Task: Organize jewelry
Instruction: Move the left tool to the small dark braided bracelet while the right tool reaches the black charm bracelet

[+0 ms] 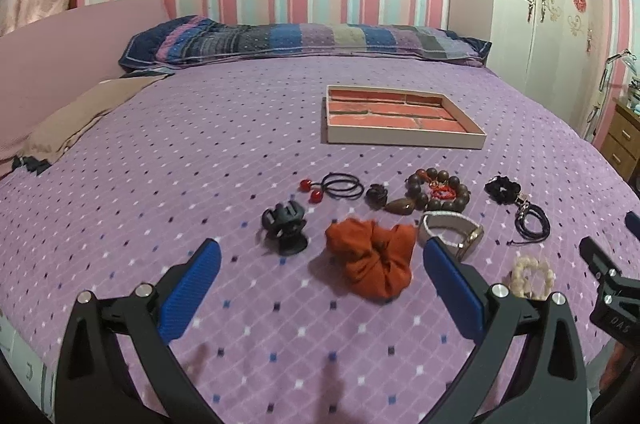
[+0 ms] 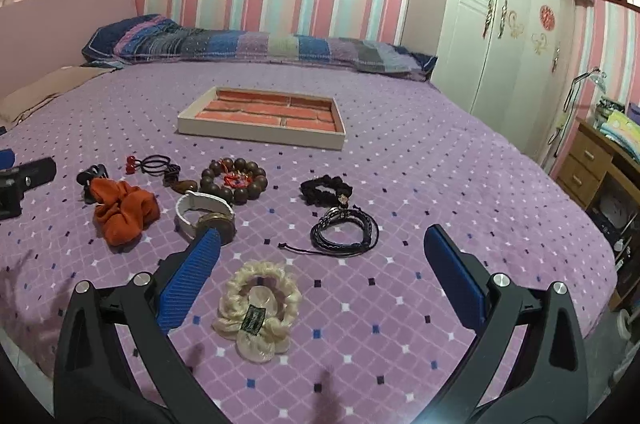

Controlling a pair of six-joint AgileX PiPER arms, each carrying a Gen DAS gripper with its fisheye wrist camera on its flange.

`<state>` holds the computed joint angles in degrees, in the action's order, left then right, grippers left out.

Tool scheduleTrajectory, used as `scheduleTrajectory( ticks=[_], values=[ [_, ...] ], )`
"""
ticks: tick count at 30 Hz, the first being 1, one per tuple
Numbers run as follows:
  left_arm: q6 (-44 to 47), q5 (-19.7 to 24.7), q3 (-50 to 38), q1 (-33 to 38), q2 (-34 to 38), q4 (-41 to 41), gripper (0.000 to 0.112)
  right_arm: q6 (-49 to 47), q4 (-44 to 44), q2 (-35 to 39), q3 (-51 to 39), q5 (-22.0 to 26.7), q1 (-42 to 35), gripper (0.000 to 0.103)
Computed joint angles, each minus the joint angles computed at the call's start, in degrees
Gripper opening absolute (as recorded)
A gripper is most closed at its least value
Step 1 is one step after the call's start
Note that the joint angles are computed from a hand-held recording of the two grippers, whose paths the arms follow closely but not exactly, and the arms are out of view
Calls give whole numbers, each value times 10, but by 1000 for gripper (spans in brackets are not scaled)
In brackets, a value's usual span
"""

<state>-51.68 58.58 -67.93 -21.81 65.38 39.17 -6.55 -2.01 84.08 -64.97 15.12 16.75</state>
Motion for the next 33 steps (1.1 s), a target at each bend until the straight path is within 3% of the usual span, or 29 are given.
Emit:
scheduleTrajectory(
  ticks=[4,7,14,21,26,33],
  values=[
    [46,-43,-16,37,27,-25,99,-27,41,41,-41,16,-16,99],
    [90,-63,-44,73,57,-62,99,-91,121,68,-76,37,-36,99],
    [155,-73,-111,115,123,-135,99,-156,187,130,-158,61,-52,99],
    [170,-83,-154,121,170,-143,99,-181,200,209,-264,94,-55,96],
    [208,-59,-207,145,221,-178,99,-183,195,263,-337,117,-63,92],
    [221,-59,-254,137,280,-174,96,-156,180,385,-522,211,-77,82]
  ],
)
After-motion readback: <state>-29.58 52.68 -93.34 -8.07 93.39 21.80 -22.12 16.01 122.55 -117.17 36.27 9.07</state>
